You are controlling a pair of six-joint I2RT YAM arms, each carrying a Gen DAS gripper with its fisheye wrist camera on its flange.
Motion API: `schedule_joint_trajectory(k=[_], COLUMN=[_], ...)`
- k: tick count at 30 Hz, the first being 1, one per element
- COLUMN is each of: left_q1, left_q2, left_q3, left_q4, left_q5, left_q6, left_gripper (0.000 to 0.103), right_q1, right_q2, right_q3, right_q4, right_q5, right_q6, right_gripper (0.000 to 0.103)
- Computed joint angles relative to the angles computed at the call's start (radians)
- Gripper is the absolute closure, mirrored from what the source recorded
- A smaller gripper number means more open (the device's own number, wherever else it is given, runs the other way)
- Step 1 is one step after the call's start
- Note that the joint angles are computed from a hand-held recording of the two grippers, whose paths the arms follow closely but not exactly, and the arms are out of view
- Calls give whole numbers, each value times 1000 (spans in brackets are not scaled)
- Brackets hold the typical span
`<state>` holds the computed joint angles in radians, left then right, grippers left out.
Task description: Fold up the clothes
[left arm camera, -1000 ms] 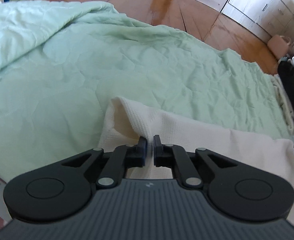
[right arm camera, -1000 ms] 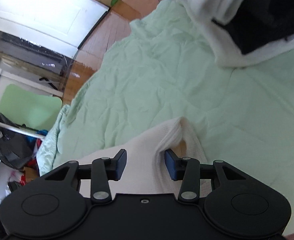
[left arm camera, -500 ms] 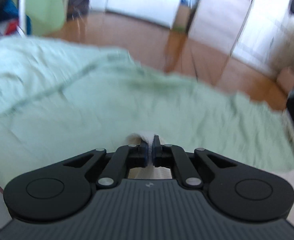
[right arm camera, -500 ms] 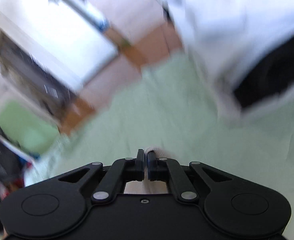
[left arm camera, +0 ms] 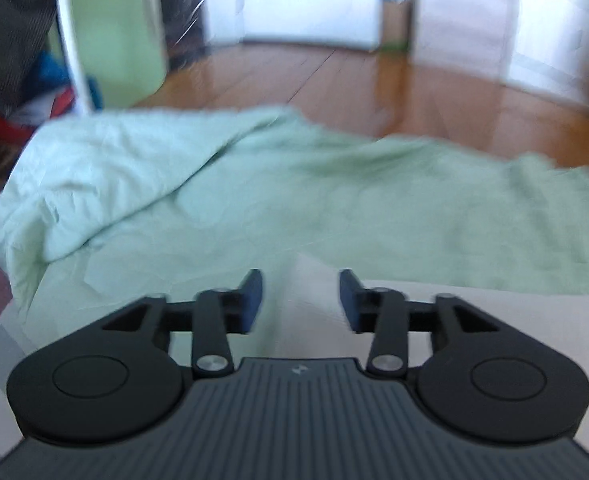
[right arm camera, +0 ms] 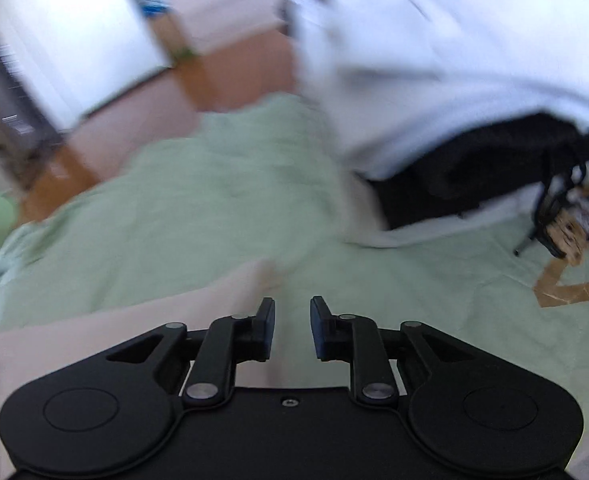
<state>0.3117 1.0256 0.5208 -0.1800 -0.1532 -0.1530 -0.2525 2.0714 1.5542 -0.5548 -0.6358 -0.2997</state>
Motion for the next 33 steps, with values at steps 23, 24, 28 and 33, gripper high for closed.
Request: schedule_joint_trajectory(k=[23,24,28,33], left_q1=[-876,-911,-1013,-1059], left_q2=[-584,-604,-651,-435], left_q3=[-115,-118,-124,-118], left_q4=[-688,-691,-663,-537], left_q5=[-329,-331,-313,-369], left_q6=[-413,-420,-390,-342], left_gripper=[58,58,43,32], right_q1=[374,358,329,274], right_q2=[-827,-817,-726,-628], right_q3=[-851,-833,-726,-618], right_q4=[-84,-116,-220,-270], right_q5=[69,56,-15,-110], right_q6=[-876,-877,-793,-694], right_gripper=[100,100,100,100])
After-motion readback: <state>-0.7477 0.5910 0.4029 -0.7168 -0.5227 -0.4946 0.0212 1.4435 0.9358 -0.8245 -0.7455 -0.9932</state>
